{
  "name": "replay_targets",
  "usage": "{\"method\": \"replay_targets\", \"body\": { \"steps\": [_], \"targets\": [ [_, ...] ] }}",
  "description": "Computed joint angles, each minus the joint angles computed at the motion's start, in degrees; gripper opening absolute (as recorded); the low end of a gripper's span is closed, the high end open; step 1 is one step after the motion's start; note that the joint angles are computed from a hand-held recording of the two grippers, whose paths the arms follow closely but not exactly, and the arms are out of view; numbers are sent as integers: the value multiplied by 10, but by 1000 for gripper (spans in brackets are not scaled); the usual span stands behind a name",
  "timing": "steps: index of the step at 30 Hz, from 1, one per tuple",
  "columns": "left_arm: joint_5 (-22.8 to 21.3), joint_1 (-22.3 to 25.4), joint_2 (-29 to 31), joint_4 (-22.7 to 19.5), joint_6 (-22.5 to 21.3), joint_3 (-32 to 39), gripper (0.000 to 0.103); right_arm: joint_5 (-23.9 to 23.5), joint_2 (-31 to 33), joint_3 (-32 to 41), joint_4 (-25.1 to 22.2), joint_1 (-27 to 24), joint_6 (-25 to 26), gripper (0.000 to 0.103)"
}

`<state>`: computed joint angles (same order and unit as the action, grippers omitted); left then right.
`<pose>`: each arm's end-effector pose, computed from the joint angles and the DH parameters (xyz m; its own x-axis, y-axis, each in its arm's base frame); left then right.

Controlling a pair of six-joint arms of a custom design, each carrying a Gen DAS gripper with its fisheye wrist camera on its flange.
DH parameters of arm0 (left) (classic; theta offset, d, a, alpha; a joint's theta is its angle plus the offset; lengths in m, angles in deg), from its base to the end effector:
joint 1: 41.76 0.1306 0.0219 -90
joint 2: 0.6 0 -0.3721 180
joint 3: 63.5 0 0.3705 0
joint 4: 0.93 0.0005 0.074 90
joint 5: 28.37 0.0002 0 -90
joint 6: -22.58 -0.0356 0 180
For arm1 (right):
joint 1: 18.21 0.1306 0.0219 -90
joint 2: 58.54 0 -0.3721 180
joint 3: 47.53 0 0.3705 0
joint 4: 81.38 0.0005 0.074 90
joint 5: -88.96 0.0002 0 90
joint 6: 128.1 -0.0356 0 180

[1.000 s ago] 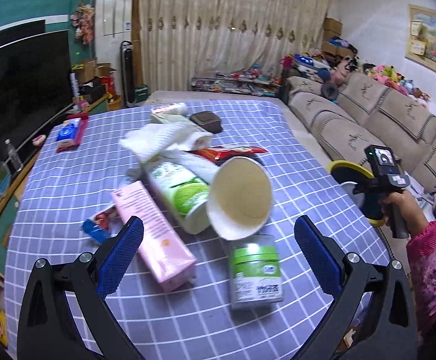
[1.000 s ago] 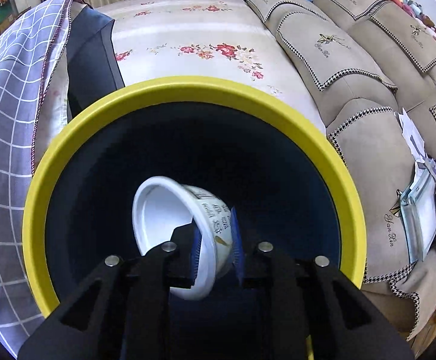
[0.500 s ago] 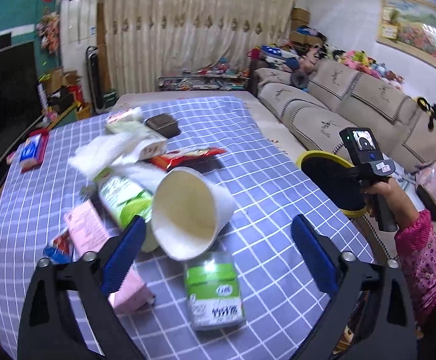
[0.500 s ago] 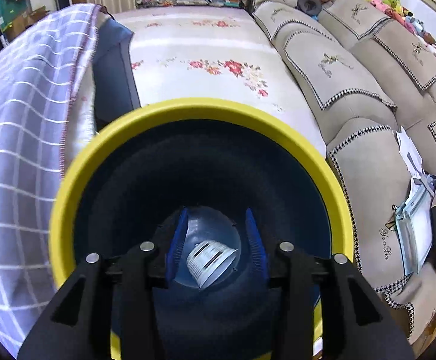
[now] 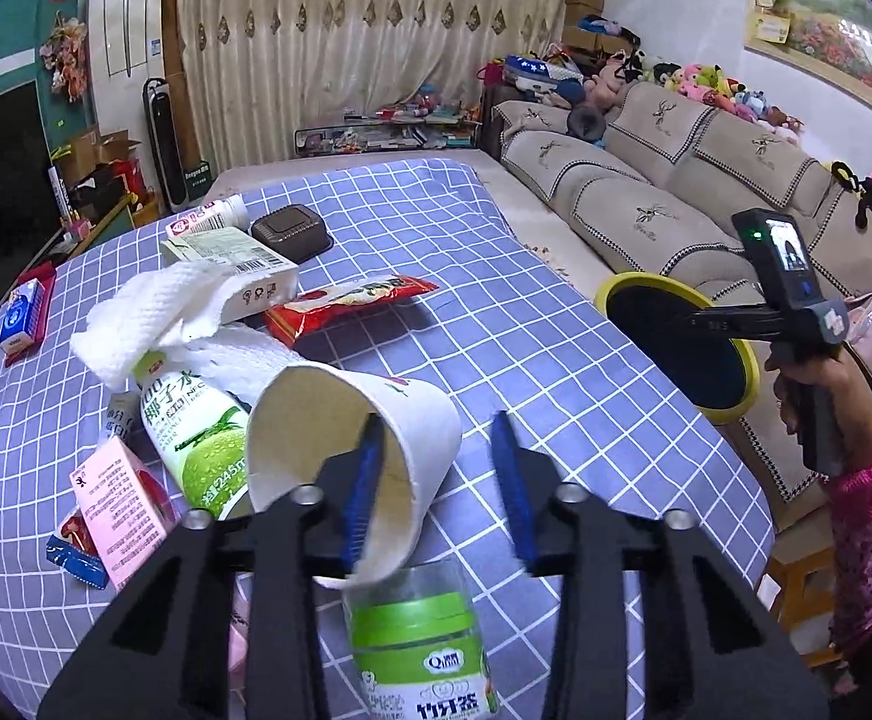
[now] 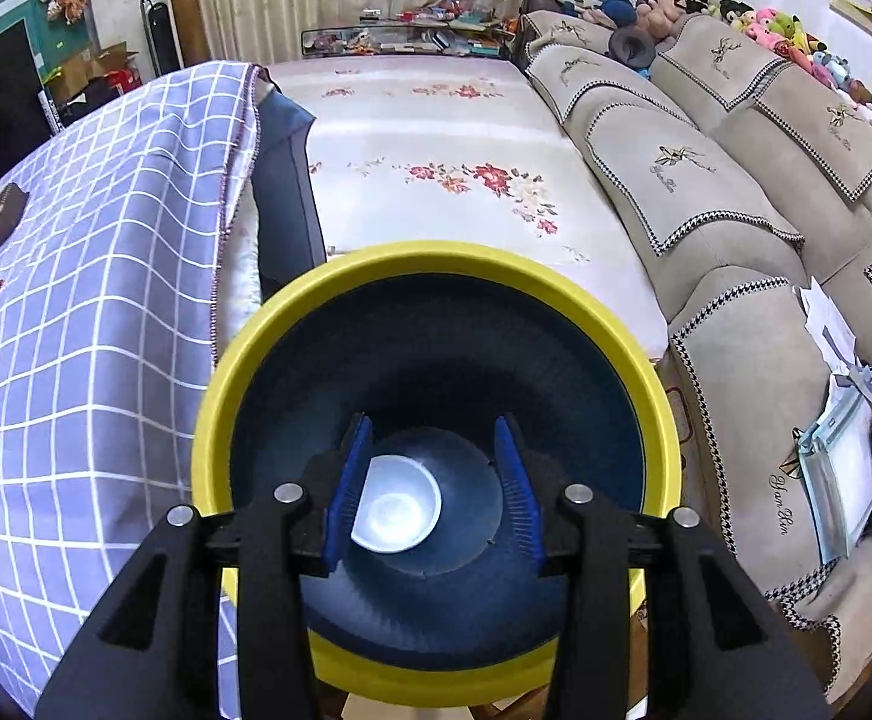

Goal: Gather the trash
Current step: 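Grasp the cream paper cup with the left gripper and drop it into the bin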

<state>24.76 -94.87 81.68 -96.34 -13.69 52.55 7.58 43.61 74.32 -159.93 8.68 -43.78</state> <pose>0.2138 -0.2501 0.6150 -0.6904 -0.1546 -0.7067 -0.1486 0.9864 -0.0706 0.4533 0.2234 0.5257 -0.7969 -0.2944 -0.5274 -0.3006 0.9507 -0.0764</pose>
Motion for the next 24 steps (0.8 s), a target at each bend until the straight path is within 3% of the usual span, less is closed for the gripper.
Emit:
{"method": "replay_targets", "body": {
  "steps": [2, 4, 11, 16, 20, 24],
  "targets": [
    [8, 7, 0, 4, -3, -5, 9, -4, -7, -6, 4, 2, -1, 41],
    [21, 13, -1, 13, -11, -11, 5, -9, -17, -14, 9, 2, -1, 41],
    [11, -1, 31, -1, -53, 55, 4, -24, -73, -55, 35, -8, -2, 41],
    [20, -5, 88, 17, -128, 148, 4, -24, -125, -85, 57, -28, -8, 41],
    [61, 2, 153, 53, -187, 221, 4, -24, -167, -111, 70, -57, -11, 47],
    [96, 8, 239, 60, -229, 322, 4, -30, -196, -136, 76, -89, -9, 47]
  ]
}}
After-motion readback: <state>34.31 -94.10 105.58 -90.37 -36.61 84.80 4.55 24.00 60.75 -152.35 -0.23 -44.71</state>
